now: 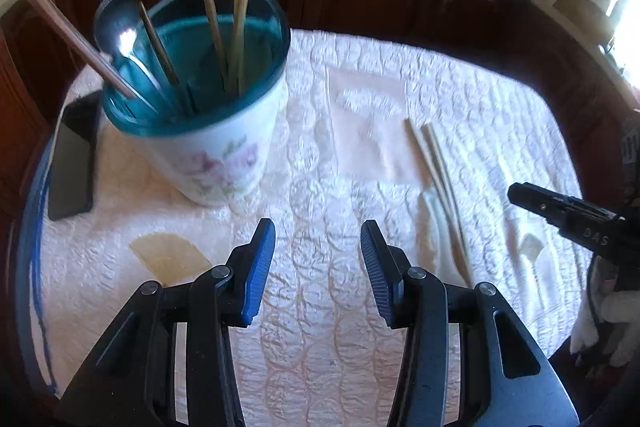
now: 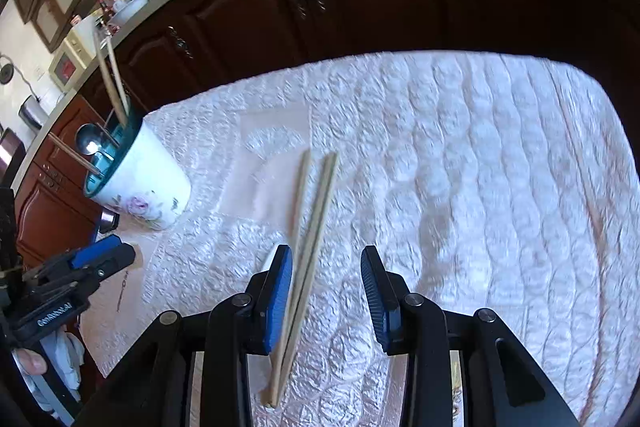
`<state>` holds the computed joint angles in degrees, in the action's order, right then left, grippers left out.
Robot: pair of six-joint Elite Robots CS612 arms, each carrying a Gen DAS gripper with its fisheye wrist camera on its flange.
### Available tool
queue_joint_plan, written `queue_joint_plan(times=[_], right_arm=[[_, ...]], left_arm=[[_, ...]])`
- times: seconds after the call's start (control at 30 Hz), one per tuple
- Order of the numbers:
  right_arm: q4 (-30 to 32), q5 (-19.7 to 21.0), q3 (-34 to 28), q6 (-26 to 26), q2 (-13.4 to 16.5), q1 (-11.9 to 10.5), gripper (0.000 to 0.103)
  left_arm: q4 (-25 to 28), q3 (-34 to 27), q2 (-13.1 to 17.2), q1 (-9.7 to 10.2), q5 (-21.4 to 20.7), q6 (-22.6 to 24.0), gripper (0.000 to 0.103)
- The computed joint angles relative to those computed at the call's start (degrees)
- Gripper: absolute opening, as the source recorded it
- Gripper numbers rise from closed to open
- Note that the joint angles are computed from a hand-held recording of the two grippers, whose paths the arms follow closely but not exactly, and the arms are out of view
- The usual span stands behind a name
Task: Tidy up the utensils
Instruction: 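Move both grippers away from the cup toward the remaining chopsticks, then grasp another wooden chopstick with the right gripper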
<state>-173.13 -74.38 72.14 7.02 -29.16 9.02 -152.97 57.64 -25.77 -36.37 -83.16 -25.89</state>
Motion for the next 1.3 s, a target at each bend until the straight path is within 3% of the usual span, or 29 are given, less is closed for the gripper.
queue_joint_plan(times=[0.6, 0.87, 1.2, 1.3], right_arm=[[2.63, -1.18, -4.53, -1.70, 2.30, 1.09, 0.034], [6.43, -2.45, -11.14, -0.79, 5.80, 1.63, 0.034], [16.68, -4.07, -22.59, -0.81, 11.41, 2.68, 0.016], [16.74, -1.89, -24.09, 0.42, 12.49, 2.56, 0.010]], left_arm=[[1.84, -1.99, 1.42, -0.32, 1.01, 0.53, 0.044], [3.89, -3.56, 2.66, -0.07, 0.66, -0.51, 0.044], [5.78, -5.47, 4.45, 0.03, 1.04, -1.78, 0.044], [6.30, -5.79, 4.85, 0.06, 0.91, -2.21, 0.044]])
